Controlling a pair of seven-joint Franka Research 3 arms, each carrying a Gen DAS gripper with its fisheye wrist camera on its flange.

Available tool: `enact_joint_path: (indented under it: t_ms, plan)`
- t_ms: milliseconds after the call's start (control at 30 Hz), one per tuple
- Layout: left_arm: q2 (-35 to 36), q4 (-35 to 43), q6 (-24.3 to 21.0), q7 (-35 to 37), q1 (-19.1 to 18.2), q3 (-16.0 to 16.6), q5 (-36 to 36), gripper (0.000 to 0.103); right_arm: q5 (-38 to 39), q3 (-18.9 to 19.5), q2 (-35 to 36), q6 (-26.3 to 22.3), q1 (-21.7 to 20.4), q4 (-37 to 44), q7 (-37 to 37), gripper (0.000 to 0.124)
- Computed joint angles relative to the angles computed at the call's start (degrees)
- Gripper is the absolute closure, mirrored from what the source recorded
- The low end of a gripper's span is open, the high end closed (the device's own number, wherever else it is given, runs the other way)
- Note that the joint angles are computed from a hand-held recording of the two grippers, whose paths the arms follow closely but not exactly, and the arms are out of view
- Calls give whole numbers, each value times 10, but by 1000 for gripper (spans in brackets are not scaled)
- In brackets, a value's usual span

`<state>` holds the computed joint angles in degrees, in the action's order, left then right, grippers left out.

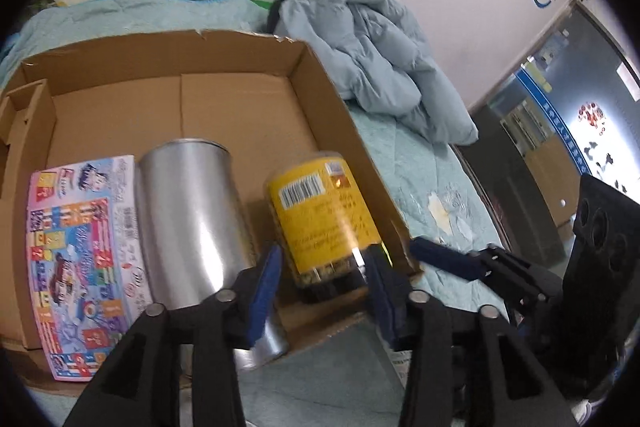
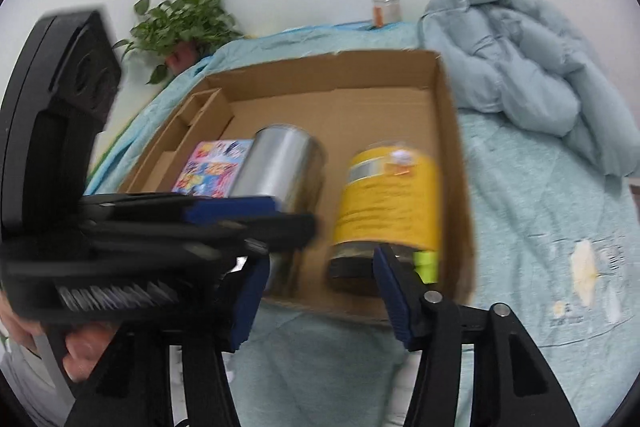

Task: Organize rigid objects
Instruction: 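Carry the yellow can into the large box beside the silver can, then open the left tool and withdraw from the yellow can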

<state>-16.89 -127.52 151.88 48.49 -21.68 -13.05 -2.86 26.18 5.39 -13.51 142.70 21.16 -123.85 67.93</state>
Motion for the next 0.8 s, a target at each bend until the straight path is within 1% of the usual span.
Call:
enact_joint_path:
  t_ms: [33, 67, 100, 133, 167, 200, 267, 300, 333, 367, 400, 433, 467, 500, 533, 600, 633, 667, 700, 767, 800]
  plan:
    - [-2, -4, 5, -6, 6, -2, 8, 43, -7, 0, -1, 3, -4, 0, 7, 56]
    - [-4, -8, 7, -12, 11, -2, 15, 41, -17, 0, 6, 9, -11, 5, 19, 49]
    - [-2, -6, 3, -9, 10, 1, 13, 41, -32, 0, 20, 6, -19, 19, 38, 48]
    - [1, -3, -2, -1, 6, 6, 5, 41, -41, -1, 34, -6, -23, 35, 51, 48]
    - [4, -1, -5, 5, 5, 9, 0, 41, -39, -5, 53, -24, -25, 57, 51, 49]
    - [5, -1, -6, 9, 4, 10, -3, 41, -37, -6, 67, -30, -25, 71, 48, 49]
    - [2, -7, -4, 7, 7, 4, 3, 41, -74, 1, 102, -34, -27, 101, 66, 49]
    - [3, -4, -12, -4, 14, -1, 15, 41, -84, 2, 119, -45, -26, 117, 72, 50]
    - [-1, -8, -16, -13, 17, -4, 21, 41, -82, 2, 135, -56, -25, 132, 71, 53]
    - [1, -8, -14, -10, 15, 0, 17, 41, -45, 0, 146, -65, -27, 142, 51, 53]
    - [-5, -16, -7, -6, 12, 3, 11, 41, -33, 0, 152, -75, -27, 149, 47, 53]
    - [-11, -23, -3, -6, 11, 4, 9, 41, -18, 0, 158, -87, -28, 156, 40, 57]
    - [-18, -28, -4, -15, 16, 0, 18, 41, -9, 0, 158, -94, -29, 156, 32, 60]
    - [-26, -34, -3, -25, 21, -5, 31, 41, 3, 1, 160, -115, -29, 159, 22, 61]
    - [-35, -41, 2, -35, 25, -10, 43, 41, 8, 2, 160, -126, -28, 157, 18, 61]
    - [-45, -47, 3, -55, 33, -19, 68, 41, -9, 5, 147, -103, -22, 135, 24, 60]
    - [-54, -51, -2, -71, 39, -29, 89, 40, -13, 6, 140, -102, -21, 128, 29, 60]
    - [-61, -52, -11, -84, 44, -37, 107, 41, -16, 5, 138, -106, -20, 127, 38, 60]
    - [-71, -49, -34, -108, 55, -54, 139, 40, -18, 5, 134, -109, -20, 123, 43, 60]
    - [-88, -47, -64, -154, 71, -81, 194, 39, -27, 7, 117, -106, -16, 104, 46, 60]
    - [-95, -46, -79, -179, 78, -94, 222, 32, -36, 9, 103, -96, -13, 88, 43, 60]
